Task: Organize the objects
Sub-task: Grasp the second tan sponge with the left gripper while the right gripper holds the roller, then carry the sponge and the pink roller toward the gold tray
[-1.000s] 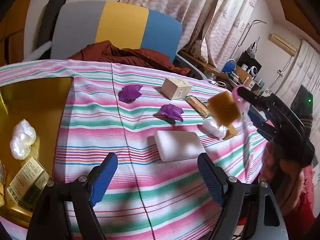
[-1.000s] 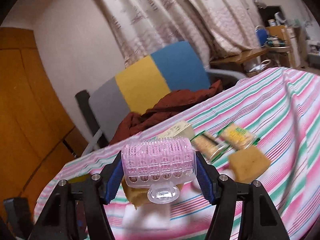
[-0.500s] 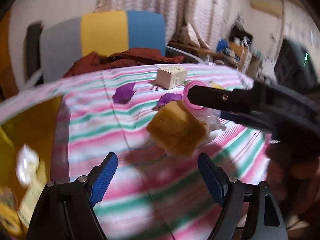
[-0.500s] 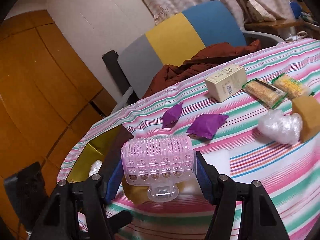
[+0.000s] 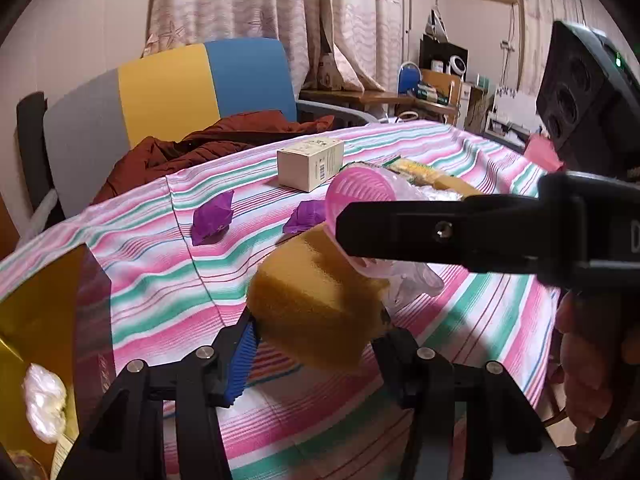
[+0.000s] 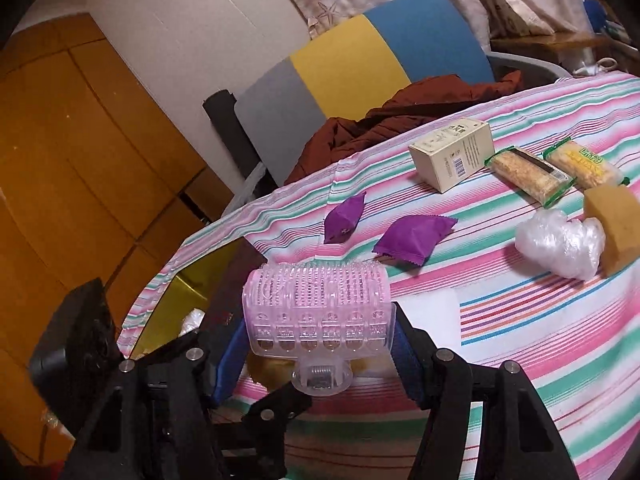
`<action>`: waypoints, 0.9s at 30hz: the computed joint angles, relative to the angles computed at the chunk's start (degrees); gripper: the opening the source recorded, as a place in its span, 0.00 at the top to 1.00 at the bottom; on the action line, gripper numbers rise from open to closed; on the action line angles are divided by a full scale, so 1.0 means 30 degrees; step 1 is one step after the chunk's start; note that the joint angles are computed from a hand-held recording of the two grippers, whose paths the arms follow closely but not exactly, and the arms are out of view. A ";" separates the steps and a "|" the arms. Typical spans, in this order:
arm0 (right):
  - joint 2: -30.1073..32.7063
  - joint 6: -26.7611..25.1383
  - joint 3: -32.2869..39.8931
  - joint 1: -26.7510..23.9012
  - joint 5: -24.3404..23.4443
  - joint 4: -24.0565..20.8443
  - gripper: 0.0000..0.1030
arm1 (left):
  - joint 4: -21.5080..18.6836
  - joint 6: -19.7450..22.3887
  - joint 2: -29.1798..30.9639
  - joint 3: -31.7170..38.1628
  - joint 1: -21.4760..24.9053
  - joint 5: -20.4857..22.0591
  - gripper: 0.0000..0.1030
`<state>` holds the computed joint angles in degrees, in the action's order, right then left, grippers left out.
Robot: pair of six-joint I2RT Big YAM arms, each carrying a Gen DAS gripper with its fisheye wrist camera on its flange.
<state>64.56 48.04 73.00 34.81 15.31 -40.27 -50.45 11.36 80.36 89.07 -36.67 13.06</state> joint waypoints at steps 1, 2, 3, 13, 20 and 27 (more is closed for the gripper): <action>-0.0012 -0.0003 -0.0004 0.0010 0.0010 0.0014 0.37 | 0.0035 -0.0081 -0.0060 -0.0073 0.0043 0.0148 0.50; -0.0007 -0.0062 0.0033 0.0042 0.0071 -0.0045 0.37 | 0.0081 -0.0189 -0.0135 -0.0167 0.0106 0.0339 0.50; 0.0006 -0.0089 0.0089 0.0103 0.0219 -0.0129 0.37 | 0.0132 -0.0343 -0.0220 -0.0287 0.0219 0.0601 0.51; -0.0777 0.1451 -0.0263 -0.0144 0.1795 -0.1775 0.37 | 0.0478 -0.2406 -0.0877 -0.1137 0.1111 0.1716 0.52; -0.0517 0.1195 0.0204 0.0477 0.2503 -0.2659 0.37 | 0.1096 -0.3824 -0.1914 -0.1920 0.1907 0.2719 0.52; 0.0246 0.0887 0.1032 0.1170 0.2748 -0.3163 0.37 | 0.1237 -0.5764 -0.2662 -0.2290 0.3393 0.4037 0.52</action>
